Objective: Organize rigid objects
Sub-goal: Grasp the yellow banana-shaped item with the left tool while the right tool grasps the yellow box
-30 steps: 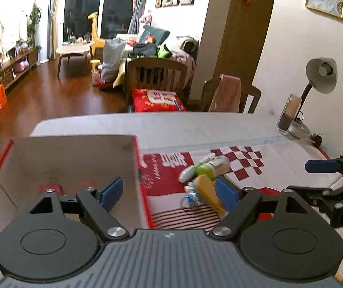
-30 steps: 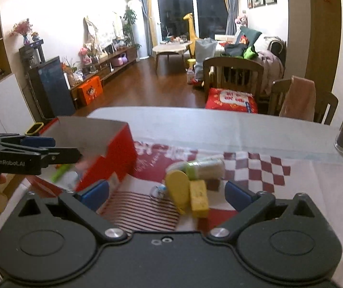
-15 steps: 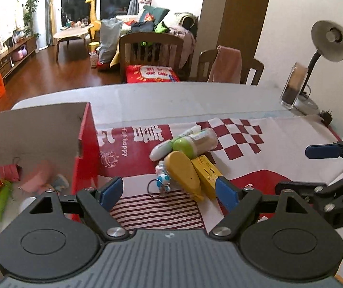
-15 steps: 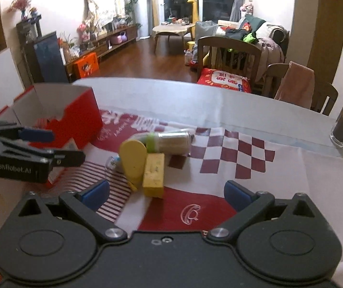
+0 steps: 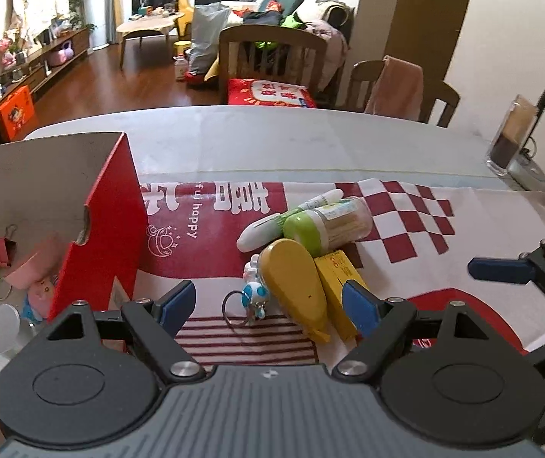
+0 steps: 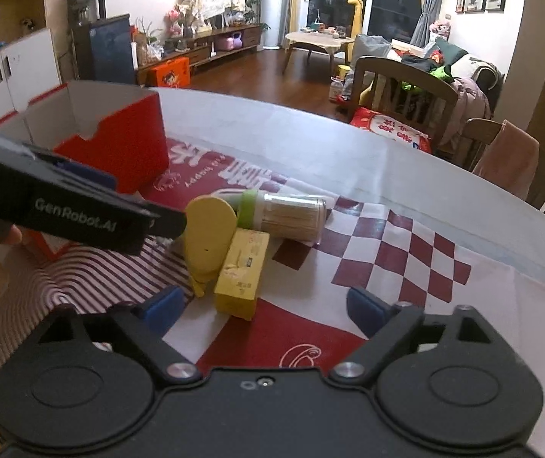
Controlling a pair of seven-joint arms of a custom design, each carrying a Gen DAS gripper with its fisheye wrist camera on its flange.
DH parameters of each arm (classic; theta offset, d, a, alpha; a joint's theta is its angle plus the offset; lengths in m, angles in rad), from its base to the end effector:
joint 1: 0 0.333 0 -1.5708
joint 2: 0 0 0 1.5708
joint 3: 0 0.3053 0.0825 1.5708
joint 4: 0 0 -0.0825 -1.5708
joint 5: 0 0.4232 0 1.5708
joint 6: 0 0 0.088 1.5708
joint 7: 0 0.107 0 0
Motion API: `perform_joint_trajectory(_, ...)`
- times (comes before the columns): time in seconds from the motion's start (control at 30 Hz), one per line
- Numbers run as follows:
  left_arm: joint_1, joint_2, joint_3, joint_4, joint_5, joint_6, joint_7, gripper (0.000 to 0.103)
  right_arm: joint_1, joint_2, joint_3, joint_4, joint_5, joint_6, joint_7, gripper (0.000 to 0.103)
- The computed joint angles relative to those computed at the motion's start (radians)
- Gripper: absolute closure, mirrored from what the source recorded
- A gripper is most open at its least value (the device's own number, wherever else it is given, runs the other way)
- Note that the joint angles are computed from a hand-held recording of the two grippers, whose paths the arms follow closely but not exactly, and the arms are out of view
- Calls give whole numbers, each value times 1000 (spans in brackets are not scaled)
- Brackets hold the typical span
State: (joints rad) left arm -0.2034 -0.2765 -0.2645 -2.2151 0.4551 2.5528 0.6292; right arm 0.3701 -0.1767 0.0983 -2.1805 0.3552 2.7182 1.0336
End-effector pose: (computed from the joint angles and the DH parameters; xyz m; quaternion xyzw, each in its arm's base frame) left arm 0.4893 -0.2638 0.5300 -0.7113 0.6077 -0.2662 0.2321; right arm 0.5240 0.2536 0.5198 -0.8522 0.3759 -0.1730 0.3202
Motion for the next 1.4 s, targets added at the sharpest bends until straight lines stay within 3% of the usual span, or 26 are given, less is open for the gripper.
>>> perform_joint_trajectory(0.33, -2, 135, -9, 104, 85, -62, -93, 19, 6, 95, -6, 69, 84, -44, -70, 30)
perform_joint_trajectory(0.7, -11, 193, 26, 127, 48, -12, -98, 20, -12, 184, 4, 165, 174, -102, -130, 42)
perform_joint_trajectory(1.07, -12, 208, 29, 136, 81, 23, -77, 51, -32, 234, 15, 234, 279, -176, -206, 44)
perform_joint_trajectory(1.2, -7, 196, 34, 119, 80, 44, -92, 59, -35, 234, 17, 237, 302, -192, -223, 52)
perform_joint_trajectory(1.27, -3, 188, 35, 110, 83, 58, -95, 66, -33, 232, 16, 232, 278, -179, -198, 62)
perform_joint_trajectory(1.4, 2, 170, 36, 98, 64, 69, -93, 74, -38, 228, 11, 232, 279, -197, -162, 67)
